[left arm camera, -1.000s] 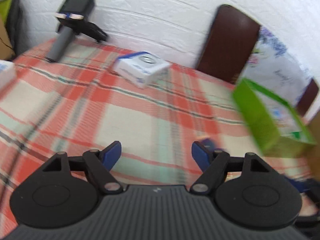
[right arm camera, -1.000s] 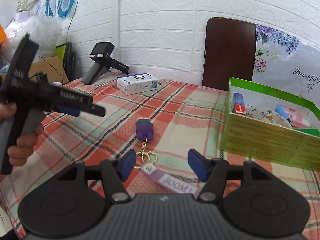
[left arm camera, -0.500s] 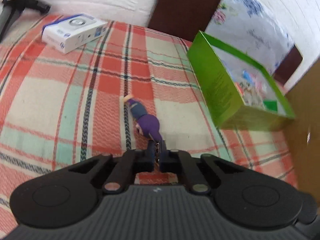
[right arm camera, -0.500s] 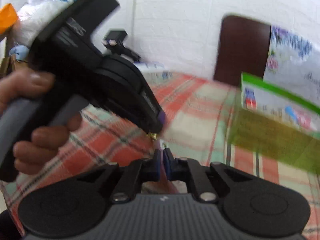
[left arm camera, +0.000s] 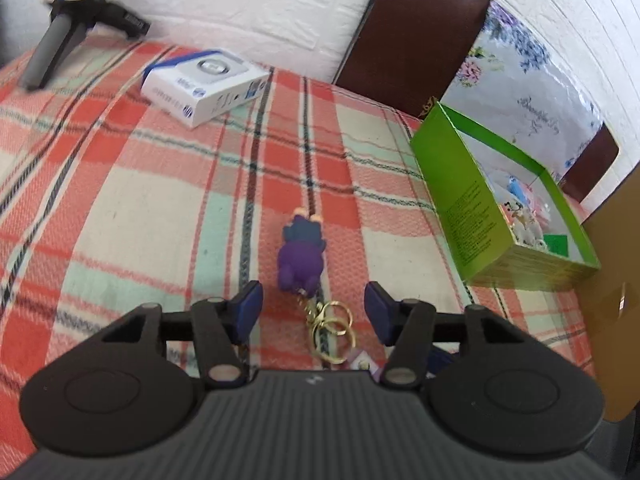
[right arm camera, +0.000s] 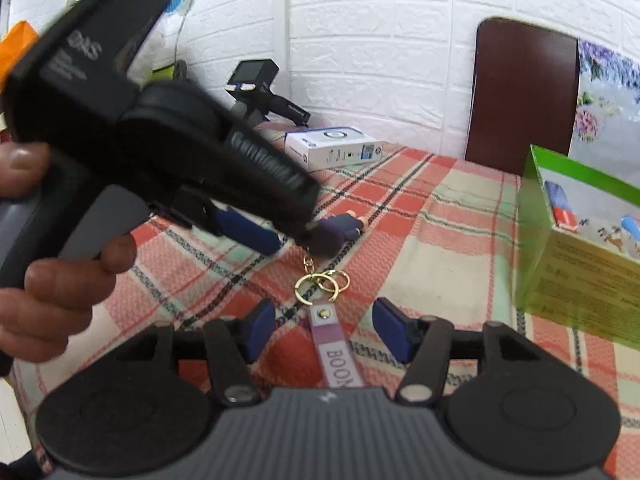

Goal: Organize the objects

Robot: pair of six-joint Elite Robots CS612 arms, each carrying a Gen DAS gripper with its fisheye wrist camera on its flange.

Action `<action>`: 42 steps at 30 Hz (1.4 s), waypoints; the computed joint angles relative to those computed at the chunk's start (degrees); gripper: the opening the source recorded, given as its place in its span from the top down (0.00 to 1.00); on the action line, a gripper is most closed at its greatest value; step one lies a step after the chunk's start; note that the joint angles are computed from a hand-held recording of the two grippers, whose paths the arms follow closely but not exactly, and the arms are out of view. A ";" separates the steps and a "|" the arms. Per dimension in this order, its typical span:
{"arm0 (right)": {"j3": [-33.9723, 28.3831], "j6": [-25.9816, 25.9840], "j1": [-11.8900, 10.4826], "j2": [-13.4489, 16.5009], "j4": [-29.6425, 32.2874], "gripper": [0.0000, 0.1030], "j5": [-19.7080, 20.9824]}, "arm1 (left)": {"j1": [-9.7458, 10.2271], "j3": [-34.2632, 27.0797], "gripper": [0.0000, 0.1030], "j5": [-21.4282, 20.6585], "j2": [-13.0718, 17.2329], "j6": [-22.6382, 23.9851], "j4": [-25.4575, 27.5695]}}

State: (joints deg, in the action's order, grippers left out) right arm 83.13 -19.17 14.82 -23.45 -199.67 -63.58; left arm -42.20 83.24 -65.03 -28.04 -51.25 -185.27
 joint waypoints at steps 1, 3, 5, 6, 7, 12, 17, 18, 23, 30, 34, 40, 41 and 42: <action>-0.25 -0.18 0.13 0.12 0.33 0.46 -0.63 | 0.13 -0.90 0.47 -0.15 0.32 0.96 1.17; -0.74 -0.59 0.30 0.17 2.46 0.49 -1.54 | 0.67 -2.47 0.79 -0.95 0.94 1.02 4.43; -1.06 -0.43 0.09 0.41 2.57 0.74 -0.41 | 0.93 -2.37 0.79 -1.14 1.60 0.44 1.79; -1.05 -0.61 0.11 0.24 2.89 0.82 -0.29 | 0.87 -2.09 0.79 -1.07 1.44 0.05 1.48; -0.90 -0.42 0.13 0.14 2.59 0.82 -0.14 | 0.72 -1.61 0.79 -0.85 1.26 -0.47 0.30; 0.17 -0.97 0.34 0.62 -7.61 0.82 0.79 | -0.46 0.12 0.79 1.52 0.12 3.38 -7.00; -1.13 -1.91 0.14 1.77 -17.69 0.82 -3.26 | -0.83 -3.80 0.79 1.80 0.13 12.20 -10.16; -1.70 -1.66 -0.08 1.94 -18.55 0.82 -4.24 | -0.85 -5.27 0.79 1.33 0.40 14.41 -10.14; -6.18 1.90 -1.94 3.02 -21.35 0.82 -10.34 | -0.85 -15.50 0.78 -1.32 3.60 22.50 -8.46; -13.55 8.52 -4.05 5.83 -11.22 0.57 -21.17 | -1.38 -33.91 0.66 5.58 11.57 25.91 12.60; -9.14 14.60 -5.44 5.56 -18.61 0.57 -18.83 | -1.01 -32.03 0.67 2.14 11.36 21.95 13.91; -4.38 19.38 -5.74 3.66 -20.83 0.57 -17.22 | -1.65 -23.72 0.67 3.82 7.95 20.12 8.70; -4.01 19.63 -5.68 3.36 -20.56 0.57 -16.80 | -1.77 -22.41 0.67 4.81 7.40 20.44 7.71; -4.18 19.68 -5.64 3.36 -20.34 0.57 -16.36 | -1.82 -21.46 0.67 6.00 6.98 20.48 7.19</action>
State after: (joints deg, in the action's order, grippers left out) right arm 78.94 0.51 9.18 -20.09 -220.01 -79.93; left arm -44.03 61.78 -59.03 -21.06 -30.77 -178.08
